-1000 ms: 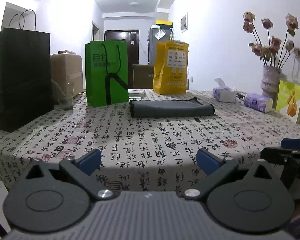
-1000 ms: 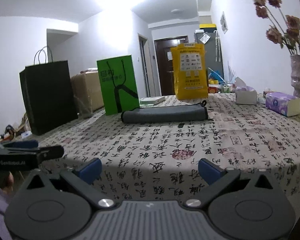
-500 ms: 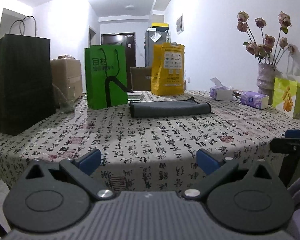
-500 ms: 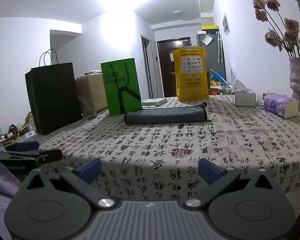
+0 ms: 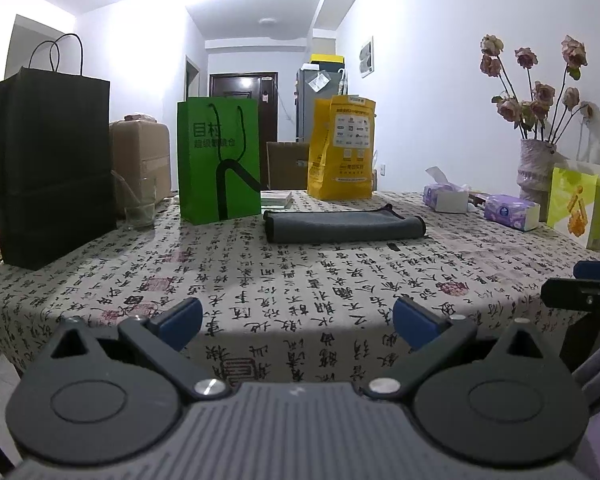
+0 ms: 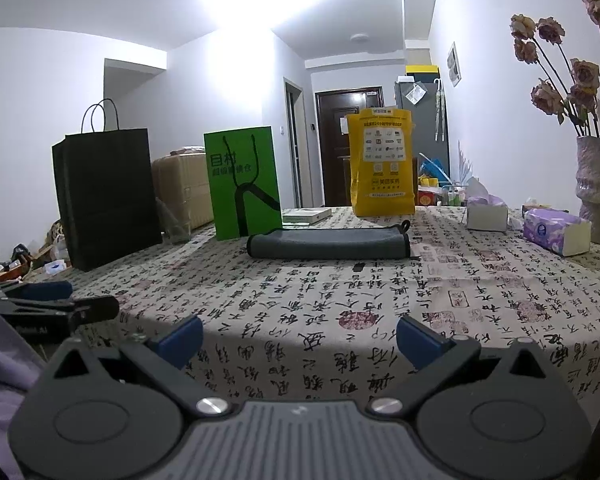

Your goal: Fold towel

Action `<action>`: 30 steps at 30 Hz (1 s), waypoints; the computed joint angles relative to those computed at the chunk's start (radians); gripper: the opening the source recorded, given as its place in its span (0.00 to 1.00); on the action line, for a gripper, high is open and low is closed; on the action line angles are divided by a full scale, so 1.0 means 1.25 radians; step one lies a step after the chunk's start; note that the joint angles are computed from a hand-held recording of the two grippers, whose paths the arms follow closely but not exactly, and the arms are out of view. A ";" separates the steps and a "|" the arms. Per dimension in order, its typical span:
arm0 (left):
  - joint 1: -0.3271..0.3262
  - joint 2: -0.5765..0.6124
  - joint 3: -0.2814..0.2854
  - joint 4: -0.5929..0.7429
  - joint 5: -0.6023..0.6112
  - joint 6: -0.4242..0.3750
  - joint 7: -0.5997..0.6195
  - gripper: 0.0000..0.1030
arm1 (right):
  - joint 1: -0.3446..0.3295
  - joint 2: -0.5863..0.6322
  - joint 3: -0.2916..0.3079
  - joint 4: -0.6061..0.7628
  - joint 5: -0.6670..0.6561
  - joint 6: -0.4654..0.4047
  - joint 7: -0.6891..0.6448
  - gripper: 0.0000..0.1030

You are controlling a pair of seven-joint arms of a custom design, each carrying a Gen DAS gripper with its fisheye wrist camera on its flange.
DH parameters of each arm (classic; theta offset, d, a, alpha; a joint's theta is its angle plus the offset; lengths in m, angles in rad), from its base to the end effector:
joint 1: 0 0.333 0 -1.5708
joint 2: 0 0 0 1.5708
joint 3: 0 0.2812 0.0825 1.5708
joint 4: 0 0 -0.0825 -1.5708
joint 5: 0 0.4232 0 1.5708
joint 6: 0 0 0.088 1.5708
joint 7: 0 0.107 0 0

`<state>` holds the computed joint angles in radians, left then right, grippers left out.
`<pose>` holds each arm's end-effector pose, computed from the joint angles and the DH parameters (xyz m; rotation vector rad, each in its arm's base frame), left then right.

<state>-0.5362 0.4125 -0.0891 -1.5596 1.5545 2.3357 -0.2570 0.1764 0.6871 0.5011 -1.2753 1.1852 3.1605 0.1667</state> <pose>0.6115 -0.4110 0.4146 -1.5522 1.2417 -0.9008 0.7078 0.3223 0.4217 -1.6794 0.9297 -0.5510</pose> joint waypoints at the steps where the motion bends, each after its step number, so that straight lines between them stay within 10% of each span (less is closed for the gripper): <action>1: 0.000 0.000 0.000 0.000 0.000 0.000 0.000 1.00 | -0.003 -0.001 0.004 -0.003 0.003 0.002 -0.004 1.00; 30: 0.000 0.000 0.000 -0.002 0.001 0.003 -0.002 1.00 | 0.005 0.002 -0.006 -0.002 -0.019 -0.004 0.021 1.00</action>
<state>-0.5356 0.4122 -0.0892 -1.5620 1.5559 2.3394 -0.2590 0.1833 0.6897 0.4932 -1.2774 1.1612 3.1551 0.1933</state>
